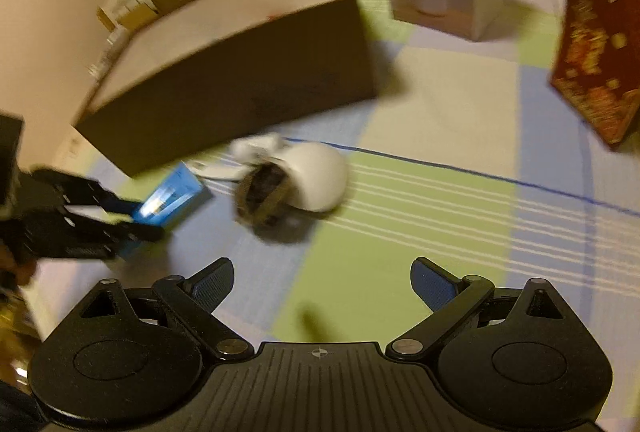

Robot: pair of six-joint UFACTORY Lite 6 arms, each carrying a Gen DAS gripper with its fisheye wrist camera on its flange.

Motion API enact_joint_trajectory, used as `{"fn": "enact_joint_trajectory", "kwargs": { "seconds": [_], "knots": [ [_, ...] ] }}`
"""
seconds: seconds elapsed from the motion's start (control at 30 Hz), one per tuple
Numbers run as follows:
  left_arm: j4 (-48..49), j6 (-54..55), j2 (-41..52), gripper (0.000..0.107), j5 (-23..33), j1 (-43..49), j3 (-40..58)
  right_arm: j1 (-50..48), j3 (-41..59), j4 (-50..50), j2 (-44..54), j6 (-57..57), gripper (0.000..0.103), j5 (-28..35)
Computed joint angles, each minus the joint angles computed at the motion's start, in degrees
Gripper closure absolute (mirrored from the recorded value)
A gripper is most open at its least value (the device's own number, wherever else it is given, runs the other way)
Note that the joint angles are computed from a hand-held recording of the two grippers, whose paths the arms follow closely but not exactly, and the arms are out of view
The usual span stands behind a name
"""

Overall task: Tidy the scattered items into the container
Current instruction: 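Lift the hand-cream tube with the left tool while the right tool grasps the dark pouch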

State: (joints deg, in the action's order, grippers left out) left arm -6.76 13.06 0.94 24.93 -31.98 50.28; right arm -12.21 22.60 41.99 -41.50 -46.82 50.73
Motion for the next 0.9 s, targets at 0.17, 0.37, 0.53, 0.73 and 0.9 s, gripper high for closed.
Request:
{"fn": "enact_joint_trajectory", "kwargs": {
  "seconds": [0.17, 0.37, 0.53, 0.73, 0.9],
  "knots": [
    [1.59, -3.46, -3.45, 0.077, 0.71, 1.23, -1.48, 8.38, 0.68, 8.36, 7.57, 1.24, 0.011, -5.97],
    [2.54, -6.10, -5.82, 0.077, 0.40, 2.58, -2.75, 13.87, 3.86, 17.33, 18.39, 1.91, 0.033, -13.04],
    [3.33, -7.97, -6.07, 0.077, 0.02, 2.58, -3.20, 15.45, 4.98, 20.19, 22.21, 0.62, 0.071, -16.36],
    [3.07, -8.70, -5.60, 0.077, 0.21, 2.21, -3.02, 10.71, 4.29, 11.33, 18.50, 0.81, 0.079, -9.39],
    [1.74, -8.00, -5.56, 0.077, 0.57, 1.32, -3.24, 2.50, 5.48, 0.33, 14.37, -1.47, 0.079, 3.60]
  ]
}}
